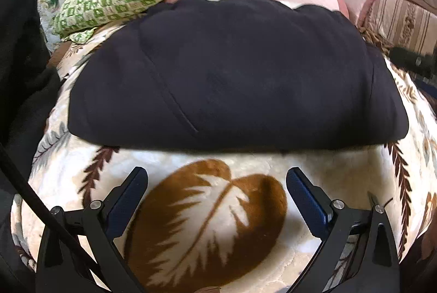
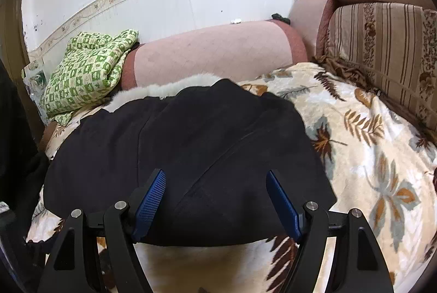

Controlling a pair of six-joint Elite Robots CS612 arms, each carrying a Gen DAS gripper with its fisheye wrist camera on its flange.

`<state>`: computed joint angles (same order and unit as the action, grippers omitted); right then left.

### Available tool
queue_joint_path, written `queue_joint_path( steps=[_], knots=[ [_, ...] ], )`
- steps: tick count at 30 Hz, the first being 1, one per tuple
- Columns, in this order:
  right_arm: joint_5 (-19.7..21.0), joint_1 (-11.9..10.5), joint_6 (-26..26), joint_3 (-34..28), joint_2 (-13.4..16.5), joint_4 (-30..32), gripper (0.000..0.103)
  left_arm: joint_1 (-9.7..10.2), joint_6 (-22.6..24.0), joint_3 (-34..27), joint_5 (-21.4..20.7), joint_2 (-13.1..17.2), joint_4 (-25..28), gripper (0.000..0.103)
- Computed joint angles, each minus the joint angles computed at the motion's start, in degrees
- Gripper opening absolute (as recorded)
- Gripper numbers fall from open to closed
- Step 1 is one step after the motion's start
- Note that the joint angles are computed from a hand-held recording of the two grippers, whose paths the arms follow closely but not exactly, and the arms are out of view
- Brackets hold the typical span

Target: Fold large clothes

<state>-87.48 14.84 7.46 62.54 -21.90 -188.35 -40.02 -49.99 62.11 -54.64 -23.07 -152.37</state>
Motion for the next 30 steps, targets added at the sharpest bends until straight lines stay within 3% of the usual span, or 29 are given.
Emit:
queue_joint_path(
  steps=[11,26,30],
  knots=[
    [-0.07,0.02,0.55,-0.46,0.09,0.57,0.081,0.38,-0.5,-2.42,-3.8,1.54,3.28,0.101],
    [-1.29,0.18,0.84,-0.72,0.27,1.17,0.081,0.46,-1.2,-3.03,-4.56,2.06,2.89,0.102],
    [2.09,0.39,-2.75,-0.24,0.07,0.52,0.081,0.52,-1.72,-3.3,-4.36,2.18,3.28,0.102]
  ],
)
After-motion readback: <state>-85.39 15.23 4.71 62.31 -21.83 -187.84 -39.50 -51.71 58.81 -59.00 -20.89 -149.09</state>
